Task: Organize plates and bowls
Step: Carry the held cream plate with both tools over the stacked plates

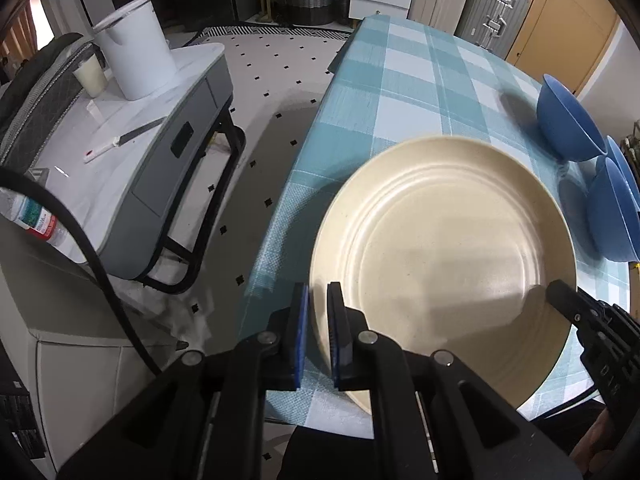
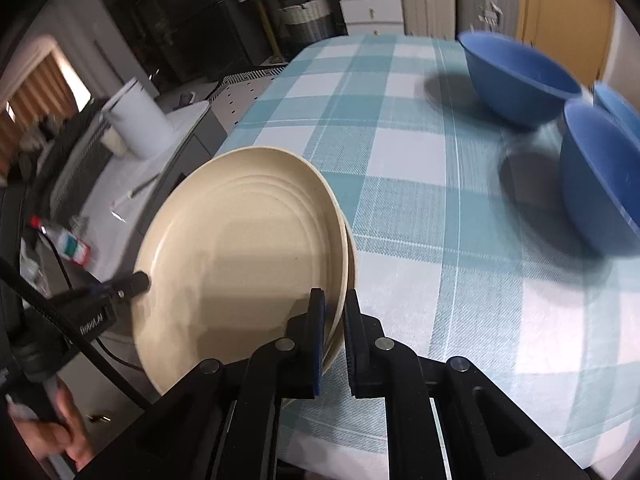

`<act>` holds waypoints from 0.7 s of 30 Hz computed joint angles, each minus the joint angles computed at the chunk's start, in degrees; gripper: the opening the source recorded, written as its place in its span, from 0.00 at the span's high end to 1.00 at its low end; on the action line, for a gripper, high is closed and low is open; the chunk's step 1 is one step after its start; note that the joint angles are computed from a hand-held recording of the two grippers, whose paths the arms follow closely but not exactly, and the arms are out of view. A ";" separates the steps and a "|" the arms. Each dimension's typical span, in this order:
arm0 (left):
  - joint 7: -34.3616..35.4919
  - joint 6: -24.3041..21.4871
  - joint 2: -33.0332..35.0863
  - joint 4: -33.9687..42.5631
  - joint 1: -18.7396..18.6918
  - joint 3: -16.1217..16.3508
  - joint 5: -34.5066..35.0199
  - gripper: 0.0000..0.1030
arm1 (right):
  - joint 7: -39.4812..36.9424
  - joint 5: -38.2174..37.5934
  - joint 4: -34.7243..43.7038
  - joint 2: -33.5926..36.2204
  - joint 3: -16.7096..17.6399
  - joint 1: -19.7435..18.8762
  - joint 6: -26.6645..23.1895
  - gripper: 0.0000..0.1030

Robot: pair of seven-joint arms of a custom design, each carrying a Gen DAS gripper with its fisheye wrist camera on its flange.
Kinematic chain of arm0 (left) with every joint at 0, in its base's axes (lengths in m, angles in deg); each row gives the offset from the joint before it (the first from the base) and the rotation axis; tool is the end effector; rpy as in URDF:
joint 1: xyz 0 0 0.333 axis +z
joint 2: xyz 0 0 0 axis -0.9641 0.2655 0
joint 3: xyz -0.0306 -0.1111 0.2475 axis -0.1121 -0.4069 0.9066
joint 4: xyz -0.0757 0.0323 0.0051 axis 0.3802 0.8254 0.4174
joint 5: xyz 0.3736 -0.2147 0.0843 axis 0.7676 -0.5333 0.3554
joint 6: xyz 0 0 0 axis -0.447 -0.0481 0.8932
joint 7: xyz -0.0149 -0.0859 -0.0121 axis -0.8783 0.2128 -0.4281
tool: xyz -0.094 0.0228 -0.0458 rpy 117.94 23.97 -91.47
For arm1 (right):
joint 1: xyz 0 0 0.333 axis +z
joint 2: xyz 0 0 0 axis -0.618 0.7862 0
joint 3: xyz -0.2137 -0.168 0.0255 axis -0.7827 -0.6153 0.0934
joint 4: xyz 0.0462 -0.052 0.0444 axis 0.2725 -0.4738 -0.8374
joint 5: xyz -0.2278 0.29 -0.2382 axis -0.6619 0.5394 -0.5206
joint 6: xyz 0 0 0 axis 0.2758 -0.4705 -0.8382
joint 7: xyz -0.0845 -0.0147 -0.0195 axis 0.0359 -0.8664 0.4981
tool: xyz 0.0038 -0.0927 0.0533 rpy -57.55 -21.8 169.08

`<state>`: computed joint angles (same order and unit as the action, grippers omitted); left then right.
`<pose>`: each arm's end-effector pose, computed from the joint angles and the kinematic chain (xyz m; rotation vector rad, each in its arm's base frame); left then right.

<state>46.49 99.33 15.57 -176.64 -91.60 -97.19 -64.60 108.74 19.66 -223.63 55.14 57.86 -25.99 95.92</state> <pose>0.5007 -0.3112 0.5084 -2.3483 1.5658 -0.3775 0.4806 0.1117 0.4671 -2.2007 1.4604 -0.2058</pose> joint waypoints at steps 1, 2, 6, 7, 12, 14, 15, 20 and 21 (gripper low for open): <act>-0.04 -0.07 0.12 0.13 -0.04 -0.06 0.10 0.94 | 0.16 -1.38 -0.83 -0.72 0.93 -0.30 1.11 0.90; 0.15 -0.54 0.53 0.66 -0.10 -0.23 0.56 0.94 | 0.60 -2.72 -1.25 -1.02 1.63 -0.64 1.61 0.90; 0.95 -0.16 0.80 1.00 -0.40 -0.27 0.57 0.94 | 1.72 -6.53 -2.34 -1.57 3.00 -1.17 2.82 0.89; 1.03 -0.23 0.84 1.05 -0.41 -0.27 0.72 0.94 | 1.94 -8.37 -2.81 -1.77 3.77 -1.51 3.61 0.88; 0.42 -0.05 -0.20 -0.10 -0.19 -0.01 0.86 0.94 | 1.46 -14.69 -4.48 -2.52 5.27 -1.70 5.53 0.84; 0.05 -0.06 -0.95 -0.95 0.06 0.17 0.71 0.94 | 0.73 -13.55 -3.87 -2.12 3.82 -0.89 4.67 0.84; -0.17 0.03 -1.45 -1.51 0.22 0.34 0.38 0.94 | 0.23 -12.30 -3.15 -1.62 2.84 -0.44 3.68 0.84; -0.18 0.85 -2.89 -3.53 0.91 1.03 -1.67 0.93 | -1.90 -3.91 -0.30 0.40 -1.49 0.90 1.05 0.82; -0.14 1.01 -3.04 -3.82 1.04 1.13 -2.01 0.93 | -2.07 -1.68 0.56 1.04 -2.31 1.00 0.00 0.82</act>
<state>46.36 100.34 12.53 -180.46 -90.57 -96.06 -66.61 106.67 17.98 -223.07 56.17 55.55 -24.99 95.92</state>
